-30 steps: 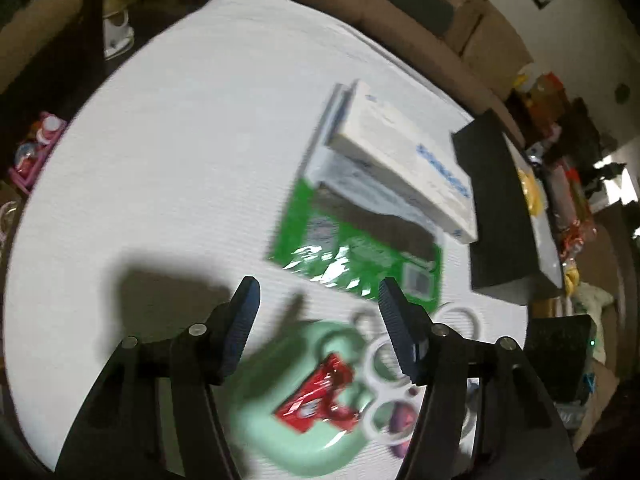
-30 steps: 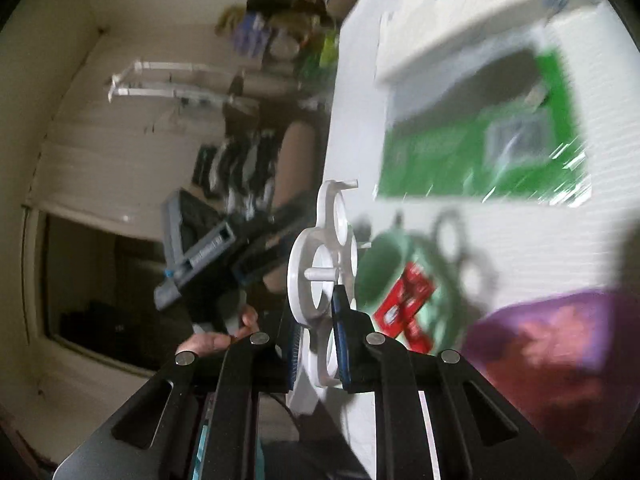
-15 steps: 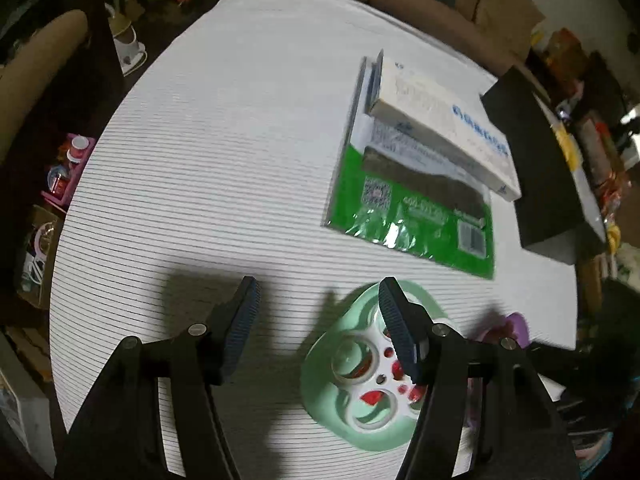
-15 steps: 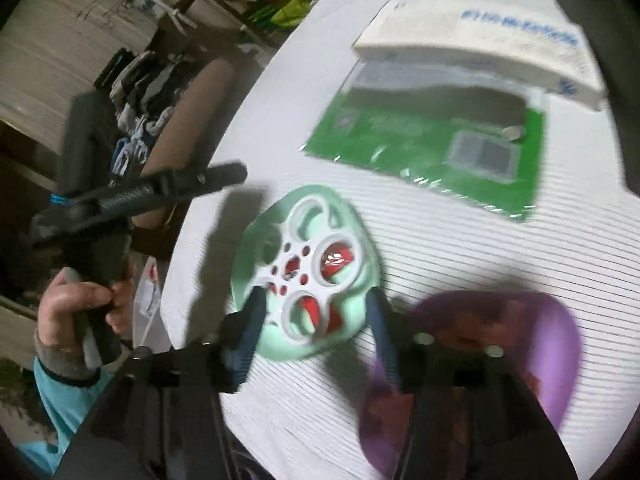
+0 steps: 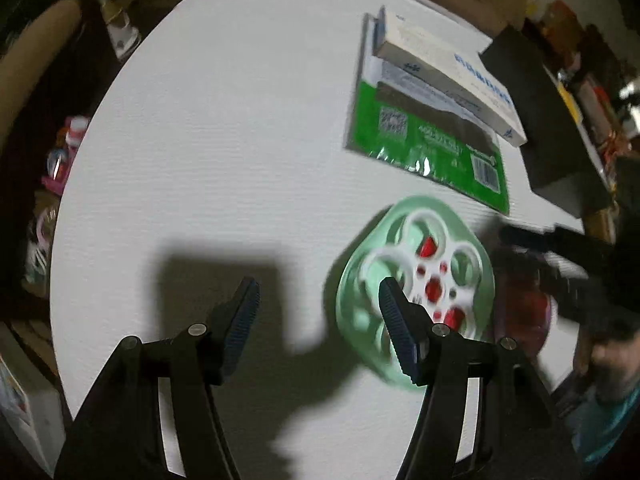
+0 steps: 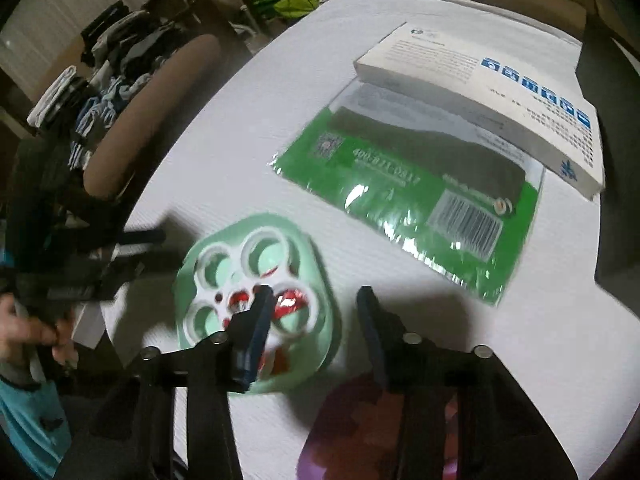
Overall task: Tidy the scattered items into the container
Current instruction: 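Grasp the rim of the green soap dish with both tools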
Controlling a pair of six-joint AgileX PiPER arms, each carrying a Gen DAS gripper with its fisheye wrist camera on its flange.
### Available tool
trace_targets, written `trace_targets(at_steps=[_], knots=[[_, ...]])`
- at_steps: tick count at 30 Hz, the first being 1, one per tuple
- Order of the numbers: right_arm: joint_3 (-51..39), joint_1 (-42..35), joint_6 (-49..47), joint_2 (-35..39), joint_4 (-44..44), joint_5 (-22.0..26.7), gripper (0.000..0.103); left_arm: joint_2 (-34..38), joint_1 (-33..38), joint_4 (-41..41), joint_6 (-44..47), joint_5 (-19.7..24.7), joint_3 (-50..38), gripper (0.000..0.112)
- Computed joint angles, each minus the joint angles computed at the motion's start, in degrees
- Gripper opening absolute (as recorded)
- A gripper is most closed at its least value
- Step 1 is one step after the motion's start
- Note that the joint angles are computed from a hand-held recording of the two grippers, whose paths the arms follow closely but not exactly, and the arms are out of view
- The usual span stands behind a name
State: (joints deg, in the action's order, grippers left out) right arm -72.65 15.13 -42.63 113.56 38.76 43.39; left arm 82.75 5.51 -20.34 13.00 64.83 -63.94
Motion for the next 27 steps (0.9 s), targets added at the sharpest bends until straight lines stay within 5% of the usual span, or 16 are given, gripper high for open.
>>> trace_targets(at_steps=[3, 8, 13, 18, 20, 27], knots=[[-3.72, -0.31, 0.85, 1.78, -2.33, 3.68, 0.039, -2.40, 6.02, -9.63, 4.73, 1.79, 4.29, 0.059], [-4.95, 1.55, 3.34, 3.05, -8.46, 4.85, 0.039, -5.03, 7.69, -13.64, 3.99, 1.50, 9.95, 0.059], [-5.22, 3.82, 4.44, 3.96, -12.21, 3.96, 0.038, -5.01, 2.64, -11.81, 1.21, -0.74, 11.73, 0.059], [-7.03, 4.60, 4.37, 5.70, -12.25, 5.43, 0.019, -6.41, -2.38, -7.53, -3.94, -4.66, 12.28, 0.056], [-6.53, 5.23, 4.92, 5.38, -12.50, 4.93, 0.019, -6.04, -4.07, -7.63, -4.20, -5.05, 12.31, 0.036], [-6.87, 3.93, 5.46, 5.81, -9.60, 7.06, 0.019, -4.88, -6.83, -3.76, -8.10, -7.56, 10.91, 0.036]])
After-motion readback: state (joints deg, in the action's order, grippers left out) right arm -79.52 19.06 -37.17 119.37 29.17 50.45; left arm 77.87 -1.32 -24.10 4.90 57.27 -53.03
